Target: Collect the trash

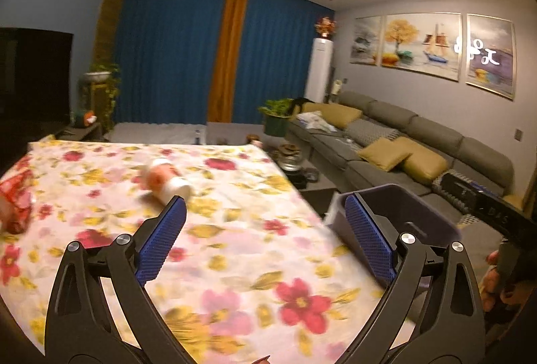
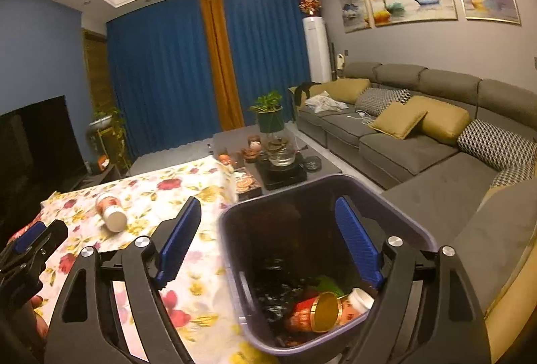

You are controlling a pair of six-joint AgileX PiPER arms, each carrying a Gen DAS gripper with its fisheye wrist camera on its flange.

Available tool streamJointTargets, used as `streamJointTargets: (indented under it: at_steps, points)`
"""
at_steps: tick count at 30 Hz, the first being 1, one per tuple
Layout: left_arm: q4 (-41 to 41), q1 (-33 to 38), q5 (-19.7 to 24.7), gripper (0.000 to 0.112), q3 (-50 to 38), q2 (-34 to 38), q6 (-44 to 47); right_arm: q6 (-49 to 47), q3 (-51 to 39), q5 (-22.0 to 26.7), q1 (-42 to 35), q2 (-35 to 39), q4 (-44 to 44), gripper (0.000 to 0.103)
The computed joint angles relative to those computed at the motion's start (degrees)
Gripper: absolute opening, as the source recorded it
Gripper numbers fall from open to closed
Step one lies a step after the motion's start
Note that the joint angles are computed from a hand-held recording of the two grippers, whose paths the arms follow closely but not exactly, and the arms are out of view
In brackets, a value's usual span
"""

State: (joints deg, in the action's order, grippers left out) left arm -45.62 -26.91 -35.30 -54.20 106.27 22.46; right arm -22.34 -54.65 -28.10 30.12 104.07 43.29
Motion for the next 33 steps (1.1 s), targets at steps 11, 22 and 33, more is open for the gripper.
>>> streamJointTargets:
  at_steps: [11, 22, 33]
  points:
    - [1.08, 12.85, -6.17, 0.095, 14.38, -7.74, -1.01, -14.52, -11.09, 0.7, 11.18, 6.33, 12.29, 0.082]
    - [17.09, 38.11, -4.5, 0.095, 21.68, -11.81, -14.02, -33.17, -31.19, 4.83, 18.32, 18.69, 29.24, 0.084]
    - [25.88, 48.89, 3.52, 0.095, 13.45, -3.24, -17.53, -50.26, -46.17, 6.92, 21.0, 27.23, 45.81, 0.084]
